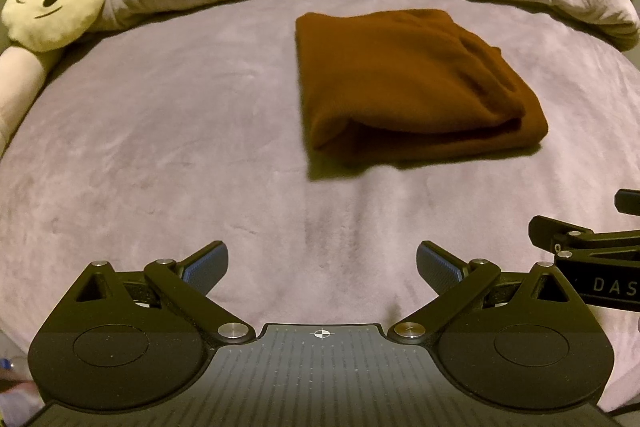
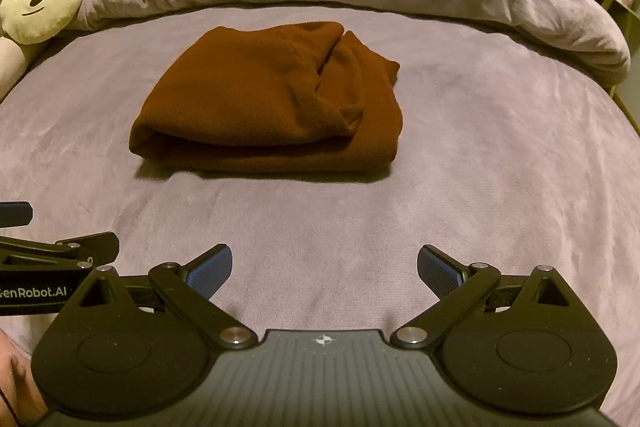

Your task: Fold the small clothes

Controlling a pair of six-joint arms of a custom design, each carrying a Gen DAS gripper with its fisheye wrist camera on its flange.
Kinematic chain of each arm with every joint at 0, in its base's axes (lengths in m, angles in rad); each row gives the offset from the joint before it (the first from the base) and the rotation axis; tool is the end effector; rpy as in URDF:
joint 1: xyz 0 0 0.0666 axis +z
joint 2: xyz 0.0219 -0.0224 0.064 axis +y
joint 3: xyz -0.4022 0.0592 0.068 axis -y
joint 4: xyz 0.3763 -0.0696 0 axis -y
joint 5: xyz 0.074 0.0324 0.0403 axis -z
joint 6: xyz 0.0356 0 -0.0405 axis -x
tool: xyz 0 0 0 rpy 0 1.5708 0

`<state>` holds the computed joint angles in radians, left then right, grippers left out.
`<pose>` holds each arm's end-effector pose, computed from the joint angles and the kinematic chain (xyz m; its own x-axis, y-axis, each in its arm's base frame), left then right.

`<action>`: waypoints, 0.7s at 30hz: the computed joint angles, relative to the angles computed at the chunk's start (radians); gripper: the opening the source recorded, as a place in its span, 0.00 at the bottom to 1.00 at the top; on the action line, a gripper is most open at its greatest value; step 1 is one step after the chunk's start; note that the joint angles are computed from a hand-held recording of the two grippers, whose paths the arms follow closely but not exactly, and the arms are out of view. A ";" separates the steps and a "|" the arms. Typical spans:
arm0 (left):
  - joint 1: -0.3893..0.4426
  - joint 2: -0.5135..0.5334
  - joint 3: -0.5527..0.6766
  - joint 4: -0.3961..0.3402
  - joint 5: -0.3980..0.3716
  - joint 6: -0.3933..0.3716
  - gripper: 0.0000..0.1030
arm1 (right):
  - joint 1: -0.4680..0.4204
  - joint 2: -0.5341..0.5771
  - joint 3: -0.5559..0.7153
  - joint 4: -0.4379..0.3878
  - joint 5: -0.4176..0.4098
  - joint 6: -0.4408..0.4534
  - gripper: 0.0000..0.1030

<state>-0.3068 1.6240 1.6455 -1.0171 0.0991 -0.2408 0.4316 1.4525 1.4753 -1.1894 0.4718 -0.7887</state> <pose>0.5200 -0.1689 0.4448 -0.6929 0.4685 -0.5481 0.5324 0.8450 0.0491 0.4243 0.1772 0.4493 -0.7377 0.3560 -0.5736 0.4443 0.8958 -0.0155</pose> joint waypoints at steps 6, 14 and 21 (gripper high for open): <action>-0.002 0.000 0.003 -0.004 -0.004 -0.002 1.00 | 0.000 -0.002 -0.001 0.004 -0.005 0.003 0.96; 0.000 0.004 0.012 -0.012 0.002 0.001 1.00 | 0.000 -0.005 -0.002 0.007 -0.005 0.003 0.96; 0.002 0.008 0.021 -0.024 0.013 0.003 1.00 | -0.001 -0.008 -0.002 0.010 -0.008 0.004 0.96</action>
